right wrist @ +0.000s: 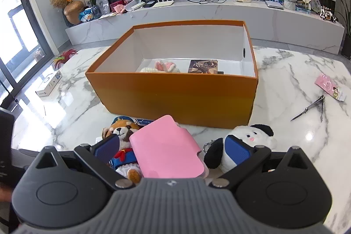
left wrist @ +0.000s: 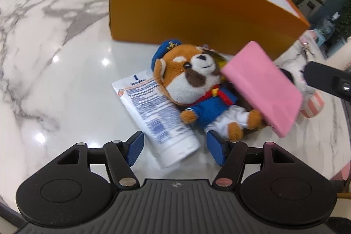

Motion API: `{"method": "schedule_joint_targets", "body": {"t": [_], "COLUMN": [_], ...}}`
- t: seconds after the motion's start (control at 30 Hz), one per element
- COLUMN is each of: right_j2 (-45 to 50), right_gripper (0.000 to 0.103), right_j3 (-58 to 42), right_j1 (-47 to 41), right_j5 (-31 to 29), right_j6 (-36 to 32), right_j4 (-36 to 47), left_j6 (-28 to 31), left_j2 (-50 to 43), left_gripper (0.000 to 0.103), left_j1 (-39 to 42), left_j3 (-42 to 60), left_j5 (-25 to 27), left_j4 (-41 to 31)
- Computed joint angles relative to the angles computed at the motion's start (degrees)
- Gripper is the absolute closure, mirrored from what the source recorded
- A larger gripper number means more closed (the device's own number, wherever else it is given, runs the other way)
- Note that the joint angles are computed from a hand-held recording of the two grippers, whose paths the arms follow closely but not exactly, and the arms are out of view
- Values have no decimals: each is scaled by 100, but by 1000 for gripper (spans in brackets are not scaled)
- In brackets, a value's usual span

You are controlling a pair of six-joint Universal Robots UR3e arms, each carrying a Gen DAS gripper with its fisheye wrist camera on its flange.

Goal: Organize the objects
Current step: 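Move both tools to the table toys beside the orange box, then grasp the white Vaseline tube with the left tool while the right tool grasps the pink case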

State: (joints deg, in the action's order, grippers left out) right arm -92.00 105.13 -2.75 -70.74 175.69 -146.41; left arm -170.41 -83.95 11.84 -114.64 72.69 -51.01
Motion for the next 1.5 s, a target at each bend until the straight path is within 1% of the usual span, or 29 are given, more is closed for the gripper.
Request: {"method": "schedule_joint_targets", "body": {"t": [0.07, 0.2, 0.23, 0.27, 0.33, 0.47, 0.57, 0.7, 0.77, 0.87, 0.93, 1.1, 1.2, 1.33, 1.5], "right_j2": [27, 86, 113, 133, 190, 492, 692, 982, 1120, 1289, 1385, 1540, 1627, 1627, 1689], "right_gripper": [1, 1, 1, 1, 1, 1, 1, 1, 1, 1, 3, 15, 16, 15, 15], "right_j3": [-11, -46, -72, -69, -15, -33, -114, -192, -206, -181, -247, -536, -560, -532, -579], "right_j1": [14, 63, 78, 84, 155, 607, 794, 1021, 1121, 1211, 1223, 1176, 1272, 1256, 1299], "right_j5": [-22, -32, 0, 73, 128, -514, -816, -1230, -1413, -1592, -1620, -1477, -1617, -1596, -1692], "right_j6": [-5, -37, -65, -128, -328, -621, -716, -975, -1111, -1098, -995, -764, -789, -710, -657], "right_j4": [-9, 35, 85, 97, -36, -538, -653, -771, -908, -1311, -1368, -949, -995, -1003, -938], "left_j6": [-31, -130, -150, -112, 72, 451, 511, 602, 518, 577, 593, 658, 609, 584, 530], "left_j2": [0, -72, -60, -17, 77, 111, -44, -275, -260, -219, -202, -182, -189, -209, -193], "left_gripper": [26, 26, 26, 26, 26, 26, 26, 25, 25, 24, 24, 24, 24, 22, 18], "left_j1": [-45, -264, -240, -163, 41, 247, 76, -201, -166, -116, -108, -63, -96, -153, -205], "left_j3": [-112, -38, -45, -97, -203, -395, -419, -363, -341, -365, -369, -410, -421, -487, -567], "left_j5": [143, 980, 1111, 1109, 904, 557, 654, 1007, 953, 926, 919, 884, 898, 909, 930], "left_j4": [241, 355, 366, 400, 452, 735, 1091, 1397, 1309, 1290, 1278, 1316, 1357, 1524, 1672]}}
